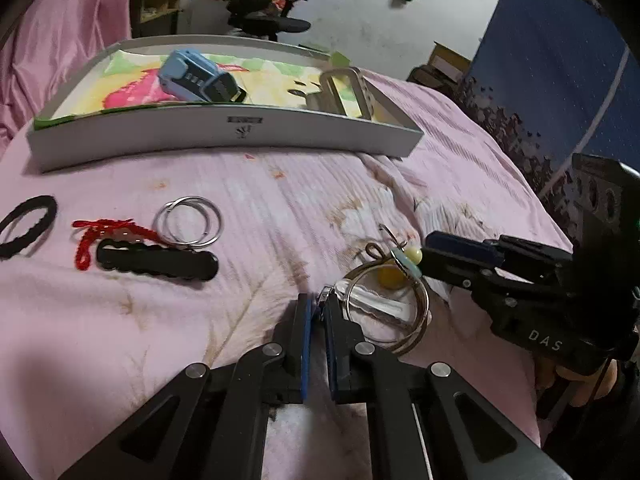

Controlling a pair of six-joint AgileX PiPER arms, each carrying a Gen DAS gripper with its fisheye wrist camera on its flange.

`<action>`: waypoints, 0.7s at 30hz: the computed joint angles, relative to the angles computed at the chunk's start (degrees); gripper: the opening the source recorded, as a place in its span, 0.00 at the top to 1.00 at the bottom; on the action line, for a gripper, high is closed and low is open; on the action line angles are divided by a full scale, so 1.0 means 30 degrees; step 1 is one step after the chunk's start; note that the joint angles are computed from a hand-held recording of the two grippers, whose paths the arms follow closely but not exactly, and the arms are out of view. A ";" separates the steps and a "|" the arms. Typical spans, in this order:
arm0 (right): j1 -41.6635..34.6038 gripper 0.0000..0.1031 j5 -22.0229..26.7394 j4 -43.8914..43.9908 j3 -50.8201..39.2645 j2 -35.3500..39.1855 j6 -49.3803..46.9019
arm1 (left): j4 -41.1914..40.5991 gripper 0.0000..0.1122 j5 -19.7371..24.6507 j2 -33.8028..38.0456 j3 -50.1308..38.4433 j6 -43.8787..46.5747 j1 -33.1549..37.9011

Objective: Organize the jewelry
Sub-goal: 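Grasp the keyring with the right tool while the left tool approaches, then lift a metal ring with the right tool and carry it to the tray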

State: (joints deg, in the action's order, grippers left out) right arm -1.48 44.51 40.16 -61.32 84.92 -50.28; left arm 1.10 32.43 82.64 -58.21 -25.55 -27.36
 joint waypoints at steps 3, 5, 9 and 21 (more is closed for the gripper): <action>-0.0197 0.79 0.0415 0.0545 -0.0233 0.0267 -0.0412 | 0.0898 0.94 -0.0220 -0.0365 0.0295 -0.1196 -0.0093; -0.0130 0.79 0.0636 0.0684 -0.0464 0.0556 -0.0490 | 0.1603 0.94 -0.0371 -0.0667 0.0545 -0.2134 -0.0171; 0.0338 0.79 0.0839 0.0840 -0.0811 0.1009 -0.0704 | 0.2380 0.94 -0.0695 -0.1099 0.0940 -0.3330 -0.0196; 0.1671 0.92 0.0555 -0.1344 -0.1716 0.1997 0.1521 | 0.1727 0.94 -0.1912 -0.2031 0.2023 -0.3300 0.0394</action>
